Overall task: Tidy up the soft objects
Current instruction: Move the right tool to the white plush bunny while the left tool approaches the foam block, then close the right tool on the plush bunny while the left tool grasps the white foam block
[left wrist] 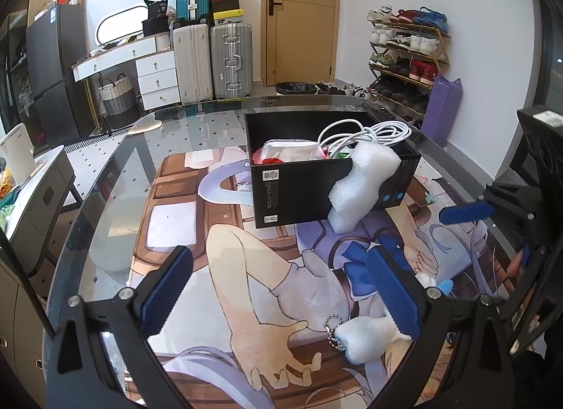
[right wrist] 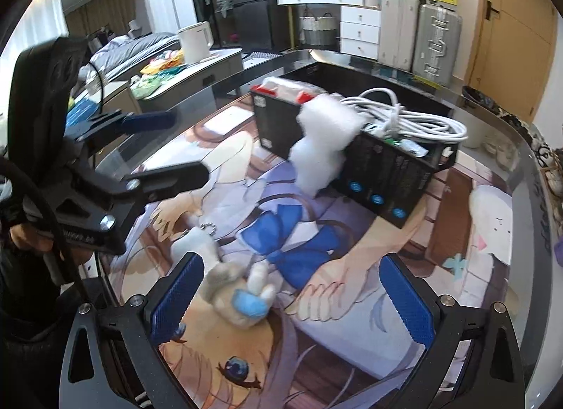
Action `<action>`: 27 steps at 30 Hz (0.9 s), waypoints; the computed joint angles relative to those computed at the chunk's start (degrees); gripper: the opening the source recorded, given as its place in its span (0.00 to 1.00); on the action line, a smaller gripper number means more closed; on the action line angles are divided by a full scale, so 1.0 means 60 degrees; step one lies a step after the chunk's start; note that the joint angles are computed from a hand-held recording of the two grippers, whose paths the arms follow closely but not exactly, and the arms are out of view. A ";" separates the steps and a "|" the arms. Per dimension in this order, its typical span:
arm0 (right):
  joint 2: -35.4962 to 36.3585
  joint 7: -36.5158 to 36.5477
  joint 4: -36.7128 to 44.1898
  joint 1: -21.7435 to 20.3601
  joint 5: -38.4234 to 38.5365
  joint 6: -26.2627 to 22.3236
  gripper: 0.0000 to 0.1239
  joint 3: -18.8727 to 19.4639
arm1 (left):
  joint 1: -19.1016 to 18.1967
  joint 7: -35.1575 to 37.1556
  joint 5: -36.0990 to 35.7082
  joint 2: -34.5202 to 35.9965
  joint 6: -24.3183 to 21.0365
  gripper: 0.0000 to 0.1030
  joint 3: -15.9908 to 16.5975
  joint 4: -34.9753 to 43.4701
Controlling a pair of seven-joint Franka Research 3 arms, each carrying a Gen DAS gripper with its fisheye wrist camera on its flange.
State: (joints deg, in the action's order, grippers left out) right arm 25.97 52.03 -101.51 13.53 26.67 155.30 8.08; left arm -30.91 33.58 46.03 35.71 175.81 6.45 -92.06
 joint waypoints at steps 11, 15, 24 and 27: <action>0.0326 -0.0217 0.0193 0.0185 -0.0261 -0.0467 0.82 0.0015 | 0.0073 -0.0004 -0.0139 -0.0032 -0.0010 0.97 0.0002 -0.0039; 0.0424 0.0122 0.0231 0.0410 -0.0607 -0.0448 0.82 -0.0176 | 0.0086 0.0008 -0.0142 -0.0044 -0.0008 0.97 -0.0005 -0.0051; 0.0563 0.0599 0.0268 0.0334 -0.1050 -0.0364 0.82 -0.0338 | 0.0151 0.0095 -0.0174 -0.0037 -0.0045 0.97 -0.0074 -0.0057; 0.0601 0.0938 0.0295 0.0382 -0.1163 -0.0252 0.82 -0.0461 | 0.0133 0.0099 -0.0174 -0.0006 -0.0043 0.97 -0.0052 -0.0051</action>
